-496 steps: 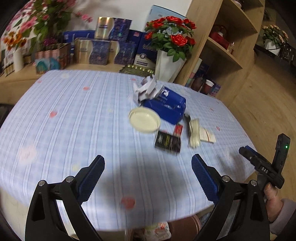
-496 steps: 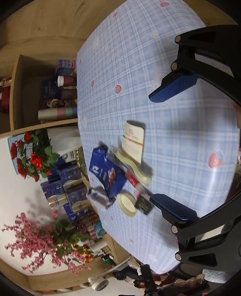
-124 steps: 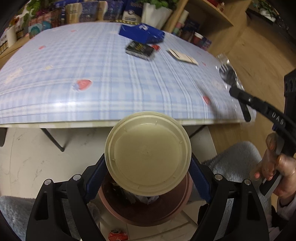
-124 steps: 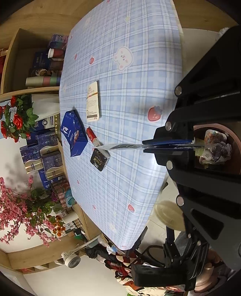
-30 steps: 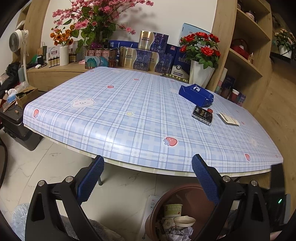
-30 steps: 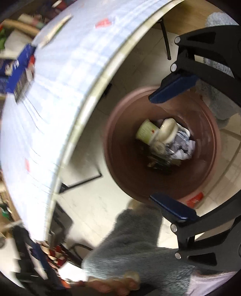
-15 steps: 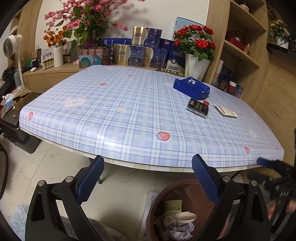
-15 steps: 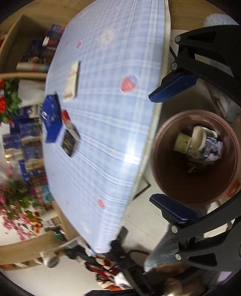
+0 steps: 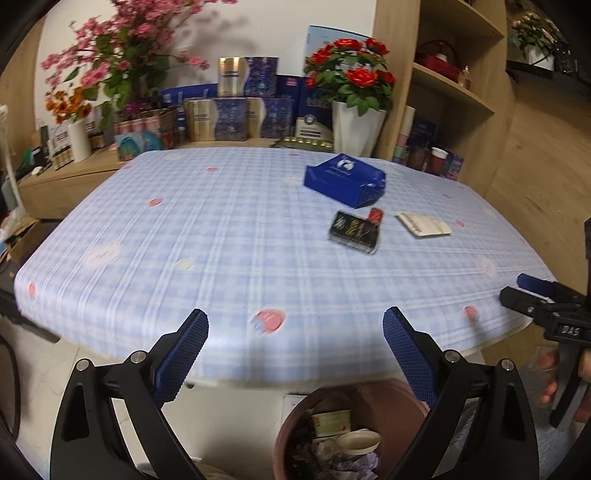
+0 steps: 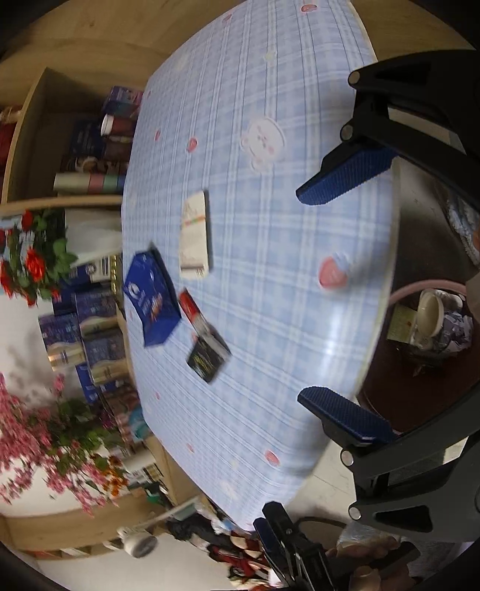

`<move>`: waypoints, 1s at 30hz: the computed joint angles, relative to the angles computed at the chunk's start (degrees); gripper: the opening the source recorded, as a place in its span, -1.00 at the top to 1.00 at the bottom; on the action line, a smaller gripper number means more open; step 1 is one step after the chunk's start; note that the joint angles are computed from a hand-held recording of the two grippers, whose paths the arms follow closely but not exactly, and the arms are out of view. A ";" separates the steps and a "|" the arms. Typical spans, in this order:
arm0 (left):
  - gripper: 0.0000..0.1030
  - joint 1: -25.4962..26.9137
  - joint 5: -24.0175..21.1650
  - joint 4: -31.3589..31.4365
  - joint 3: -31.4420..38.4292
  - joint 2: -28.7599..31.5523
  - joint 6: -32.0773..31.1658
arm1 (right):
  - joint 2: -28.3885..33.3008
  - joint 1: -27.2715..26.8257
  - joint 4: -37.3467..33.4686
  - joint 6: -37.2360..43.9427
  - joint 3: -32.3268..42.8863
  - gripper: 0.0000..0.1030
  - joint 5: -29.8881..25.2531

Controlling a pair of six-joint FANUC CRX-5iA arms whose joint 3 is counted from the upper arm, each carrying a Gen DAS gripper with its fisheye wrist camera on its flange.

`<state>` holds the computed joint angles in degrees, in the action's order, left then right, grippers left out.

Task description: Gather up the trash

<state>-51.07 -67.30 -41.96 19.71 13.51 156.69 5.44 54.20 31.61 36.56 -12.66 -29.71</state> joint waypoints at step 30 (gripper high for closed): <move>-0.72 18.12 -4.12 30.18 33.61 28.89 -1.87 | 14.28 -8.13 -9.59 15.58 20.63 -0.89 -12.44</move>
<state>-32.96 -71.43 -11.79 53.32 42.40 154.82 19.72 46.06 22.01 52.14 7.97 -42.15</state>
